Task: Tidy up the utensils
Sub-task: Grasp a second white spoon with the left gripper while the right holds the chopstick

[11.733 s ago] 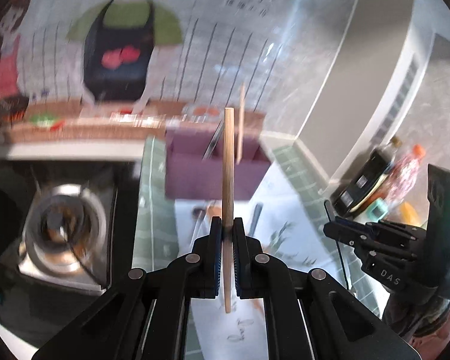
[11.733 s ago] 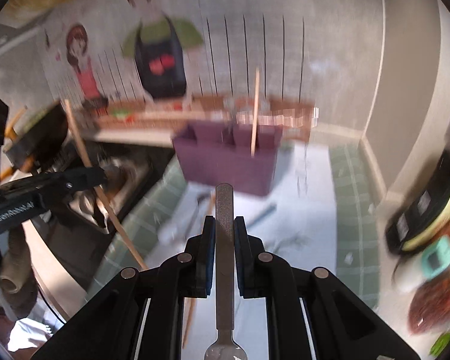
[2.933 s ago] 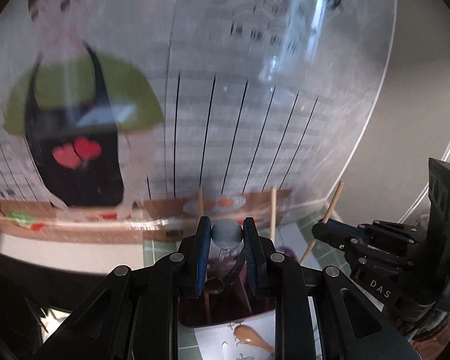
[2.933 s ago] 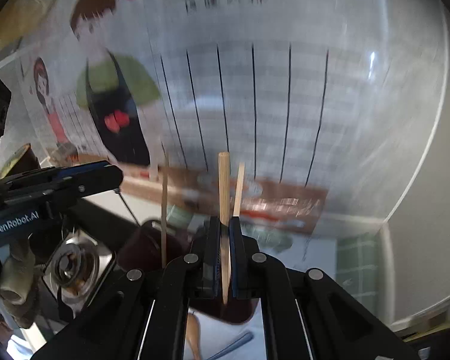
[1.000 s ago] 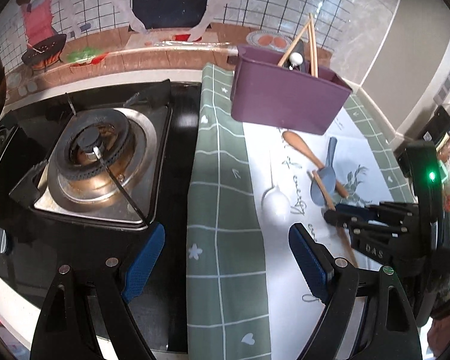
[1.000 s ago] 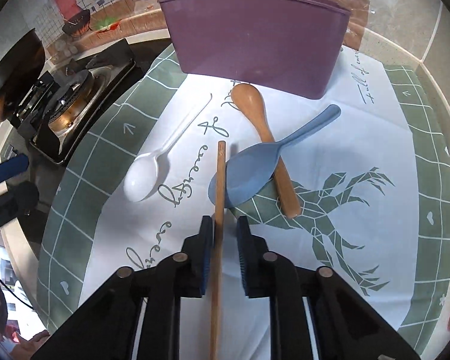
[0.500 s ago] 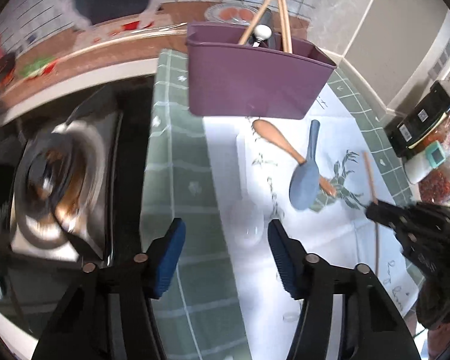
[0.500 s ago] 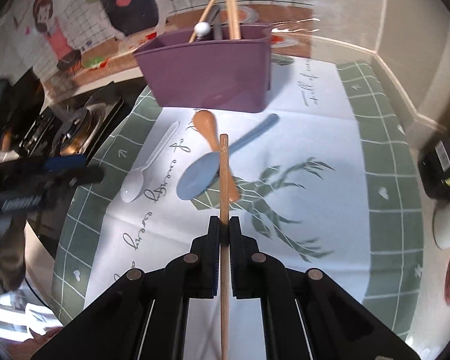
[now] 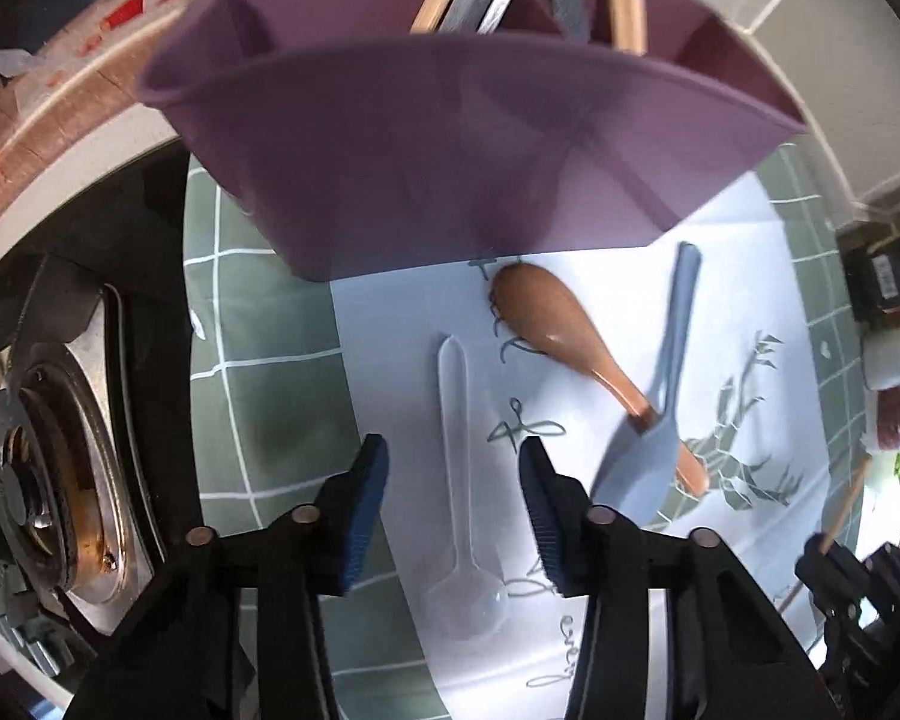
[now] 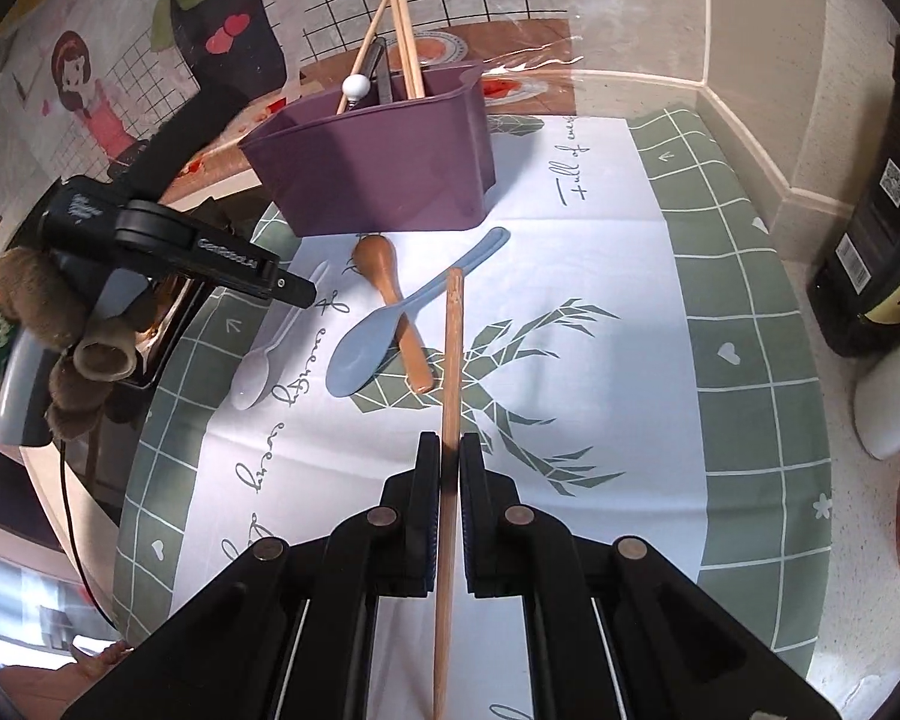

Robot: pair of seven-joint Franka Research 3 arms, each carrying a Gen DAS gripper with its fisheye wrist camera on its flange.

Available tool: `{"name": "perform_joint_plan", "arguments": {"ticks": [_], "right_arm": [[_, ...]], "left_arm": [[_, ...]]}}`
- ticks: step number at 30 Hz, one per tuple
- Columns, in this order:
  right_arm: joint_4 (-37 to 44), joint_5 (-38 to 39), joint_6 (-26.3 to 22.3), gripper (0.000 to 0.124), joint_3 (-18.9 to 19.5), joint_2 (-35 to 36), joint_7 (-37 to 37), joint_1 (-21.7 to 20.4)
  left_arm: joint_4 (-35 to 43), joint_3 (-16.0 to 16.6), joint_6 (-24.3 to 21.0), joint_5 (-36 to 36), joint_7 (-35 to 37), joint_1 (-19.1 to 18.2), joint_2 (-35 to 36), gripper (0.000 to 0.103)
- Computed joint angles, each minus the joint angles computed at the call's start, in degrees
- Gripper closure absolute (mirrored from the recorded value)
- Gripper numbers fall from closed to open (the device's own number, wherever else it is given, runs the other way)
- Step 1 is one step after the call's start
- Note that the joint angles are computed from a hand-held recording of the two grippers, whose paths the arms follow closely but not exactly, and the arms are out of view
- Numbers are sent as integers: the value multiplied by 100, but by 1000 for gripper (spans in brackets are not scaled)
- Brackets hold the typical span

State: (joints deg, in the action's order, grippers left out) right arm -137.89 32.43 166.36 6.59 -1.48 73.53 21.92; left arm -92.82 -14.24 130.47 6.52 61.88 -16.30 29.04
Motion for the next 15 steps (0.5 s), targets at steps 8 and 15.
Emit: {"name": "perform_joint_plan", "arguments": {"ticks": [8,15], "right_arm": [[106,16,-81,118,-2,95,-145,-17],[199,330,-74,114,-69,104,-399,-129]], "left_arm": [[458,140,-285,414,-52,-224,330,79],[-748,213,763,882,-495,-294,-377,93]]}}
